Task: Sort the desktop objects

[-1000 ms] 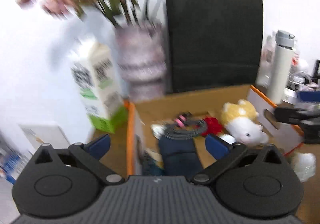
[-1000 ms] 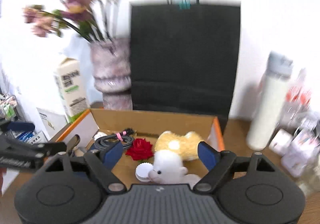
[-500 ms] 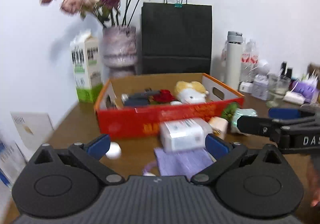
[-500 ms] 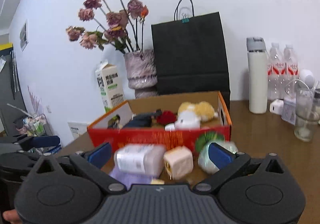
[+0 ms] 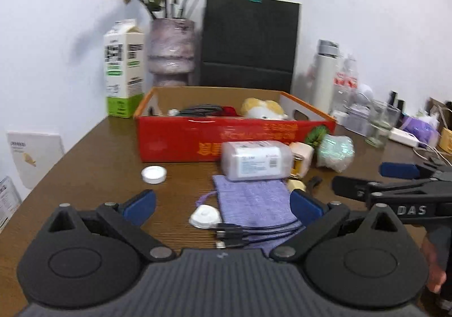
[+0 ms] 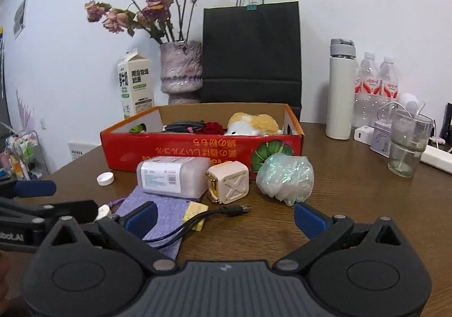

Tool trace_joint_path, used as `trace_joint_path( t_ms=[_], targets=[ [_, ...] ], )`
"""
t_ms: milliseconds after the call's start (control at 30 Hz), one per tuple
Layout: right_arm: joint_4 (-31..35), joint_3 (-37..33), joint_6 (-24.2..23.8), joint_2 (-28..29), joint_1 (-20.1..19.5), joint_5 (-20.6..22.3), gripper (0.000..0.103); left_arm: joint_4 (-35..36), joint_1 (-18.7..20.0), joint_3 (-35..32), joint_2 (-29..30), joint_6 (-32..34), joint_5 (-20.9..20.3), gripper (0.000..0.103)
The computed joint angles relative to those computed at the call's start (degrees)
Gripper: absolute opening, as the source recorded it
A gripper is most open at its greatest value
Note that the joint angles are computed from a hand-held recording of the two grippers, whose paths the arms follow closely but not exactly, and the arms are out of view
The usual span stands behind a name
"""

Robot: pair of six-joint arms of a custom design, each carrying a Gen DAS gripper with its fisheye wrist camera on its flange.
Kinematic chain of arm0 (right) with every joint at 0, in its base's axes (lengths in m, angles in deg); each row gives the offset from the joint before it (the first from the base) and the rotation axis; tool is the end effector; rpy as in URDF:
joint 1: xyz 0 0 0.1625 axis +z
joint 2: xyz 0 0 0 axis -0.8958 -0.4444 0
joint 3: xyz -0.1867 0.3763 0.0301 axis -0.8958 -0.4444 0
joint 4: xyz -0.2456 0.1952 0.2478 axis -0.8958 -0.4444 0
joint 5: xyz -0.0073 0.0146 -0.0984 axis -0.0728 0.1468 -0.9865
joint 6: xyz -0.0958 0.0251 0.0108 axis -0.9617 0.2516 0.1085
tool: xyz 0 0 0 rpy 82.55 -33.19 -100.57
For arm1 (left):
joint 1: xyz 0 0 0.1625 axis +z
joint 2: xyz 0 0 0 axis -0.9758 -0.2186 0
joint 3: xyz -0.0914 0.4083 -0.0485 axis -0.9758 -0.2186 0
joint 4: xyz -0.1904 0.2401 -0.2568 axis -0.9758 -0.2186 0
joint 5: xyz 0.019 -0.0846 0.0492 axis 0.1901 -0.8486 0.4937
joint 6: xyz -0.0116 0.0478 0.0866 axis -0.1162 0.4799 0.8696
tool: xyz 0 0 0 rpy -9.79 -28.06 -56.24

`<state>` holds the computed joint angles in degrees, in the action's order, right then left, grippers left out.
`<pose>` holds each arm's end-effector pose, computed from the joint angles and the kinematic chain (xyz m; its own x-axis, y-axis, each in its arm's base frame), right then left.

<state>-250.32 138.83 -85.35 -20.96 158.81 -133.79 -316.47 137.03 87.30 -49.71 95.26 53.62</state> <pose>0.1838 -0.5935 -0.0090 -0.6683 -0.4749 0.5726 -0.7433 0.3949 -0.5399 -0.0475 -0.5045 0.1511 -0.7410 -0.2041 -0.6397 0.5223 0.4236 -0.7402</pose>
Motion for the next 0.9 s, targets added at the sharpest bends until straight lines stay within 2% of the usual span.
trace_joint_path(
  t_ms=[67, 167, 233, 300, 367, 567, 633, 733, 767, 800, 867, 900],
  targets=[
    [-0.4, 0.1, 0.6, 0.0, -0.1, 0.2, 0.103, -0.3, 0.1, -0.8, 0.2, -1.6, 2.5, 0.103],
    [-0.2, -0.3, 0.5, 0.2, 0.0, -0.4, 0.103, -2.2, 0.8, -1.1, -0.4, -4.3, 3.2, 0.103],
    [0.0, -0.3, 0.4, 0.2, 0.0, -0.5, 0.103, -2.9, 1.8, -0.5, -1.3, -7.0, 2.0, 0.103],
    [0.2, -0.4, 0.4, 0.3, 0.0, -0.7, 0.103, 0.2, 2.8, 0.2, -2.9, -12.0, 1.4, 0.103],
    [0.8, -0.5, 0.5, 0.3, 0.0, -0.9, 0.103, 1.4, 3.5, 0.8, -3.7, -14.0, 0.1, 0.103],
    [3.0, -1.1, 1.4, 0.3, 0.3, -2.7, 0.101, -1.8, 3.1, 1.3, -3.0, -9.0, -2.6, 0.103],
    [3.1, -1.1, 1.6, 0.2, 0.3, -2.6, 0.101, 0.7, 2.5, 0.9, -3.3, -10.3, 0.0, 0.103],
    [3.8, -0.9, 1.5, 0.0, 0.2, -2.1, 0.099, 4.2, 2.7, 0.9, -4.1, -13.3, 0.9, 0.103],
    [4.1, -0.7, 1.2, -0.1, 0.1, -1.7, 0.092, 3.8, 2.6, 0.6, -3.7, -12.7, 1.7, 0.101],
    [4.7, -0.5, 0.8, -0.3, 0.0, -1.2, 0.09, 4.6, 2.7, 0.3, -3.7, -12.2, 1.7, 0.099],
    [7.7, -0.6, -0.1, -0.9, -0.1, 0.3, 0.086, 8.4, 3.2, -0.4, -4.1, -10.9, 0.1, 0.087],
    [10.2, -1.1, -0.5, -1.2, 0.0, 0.6, 0.083, 9.3, 3.1, -1.2, -3.8, -8.7, -0.4, 0.086]
  ],
)
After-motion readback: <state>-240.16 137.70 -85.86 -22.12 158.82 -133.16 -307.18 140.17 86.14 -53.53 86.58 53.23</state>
